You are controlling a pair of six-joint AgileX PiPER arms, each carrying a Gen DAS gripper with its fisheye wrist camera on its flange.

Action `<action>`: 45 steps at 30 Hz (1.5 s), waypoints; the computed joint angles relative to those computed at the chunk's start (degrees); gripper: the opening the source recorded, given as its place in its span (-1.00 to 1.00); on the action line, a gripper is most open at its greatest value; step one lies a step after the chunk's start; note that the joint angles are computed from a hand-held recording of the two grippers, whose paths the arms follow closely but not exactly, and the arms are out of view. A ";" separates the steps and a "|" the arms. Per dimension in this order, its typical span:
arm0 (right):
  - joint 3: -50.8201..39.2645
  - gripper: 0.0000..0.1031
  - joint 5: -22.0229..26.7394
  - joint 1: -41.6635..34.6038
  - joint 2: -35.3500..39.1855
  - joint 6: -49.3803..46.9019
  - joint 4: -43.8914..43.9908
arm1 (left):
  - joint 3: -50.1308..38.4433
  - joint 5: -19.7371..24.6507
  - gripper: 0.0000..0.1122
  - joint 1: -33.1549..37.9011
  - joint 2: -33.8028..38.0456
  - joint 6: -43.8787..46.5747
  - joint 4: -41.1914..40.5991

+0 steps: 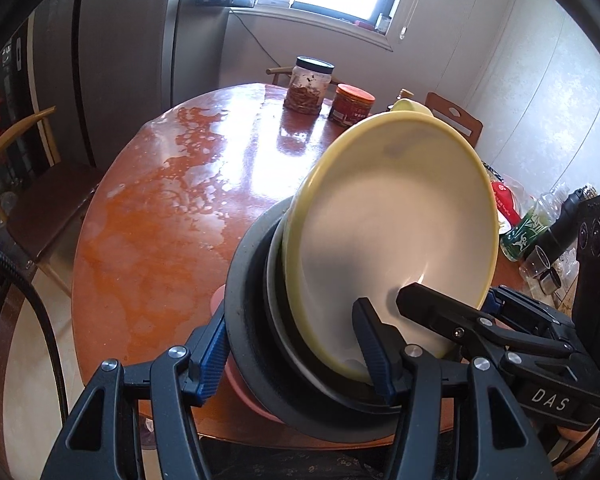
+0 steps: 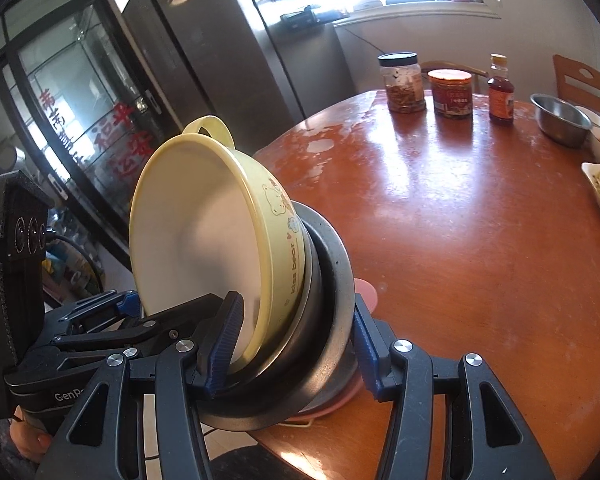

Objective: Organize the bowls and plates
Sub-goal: 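Carry the nested bowls over the pink plate stack and lower them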

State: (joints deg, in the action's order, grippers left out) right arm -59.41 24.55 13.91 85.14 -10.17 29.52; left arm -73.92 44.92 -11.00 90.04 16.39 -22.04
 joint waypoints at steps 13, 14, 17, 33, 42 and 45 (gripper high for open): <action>1.10 0.07 -0.62 0.94 2.43 1.37 0.32 | 0.75 -0.01 0.04 0.89 2.95 2.45 -1.15; 1.25 0.07 -0.52 0.81 2.54 1.18 0.72 | 0.97 -0.18 0.04 0.83 3.01 2.67 -1.15; 1.74 0.07 -0.53 0.55 2.73 1.01 1.05 | 1.40 -0.75 0.04 0.31 3.16 2.19 -0.25; 1.99 0.07 -1.39 0.97 4.28 0.11 2.08 | 1.78 -1.08 0.04 -0.37 4.52 -0.45 1.99; 2.16 0.07 -2.31 1.33 4.62 -0.92 2.97 | 2.17 -2.56 0.04 -0.86 4.10 -0.87 2.74; 2.42 0.07 -3.21 1.55 4.38 -1.01 2.77 | 2.21 -3.06 0.04 -1.25 3.93 -1.21 3.25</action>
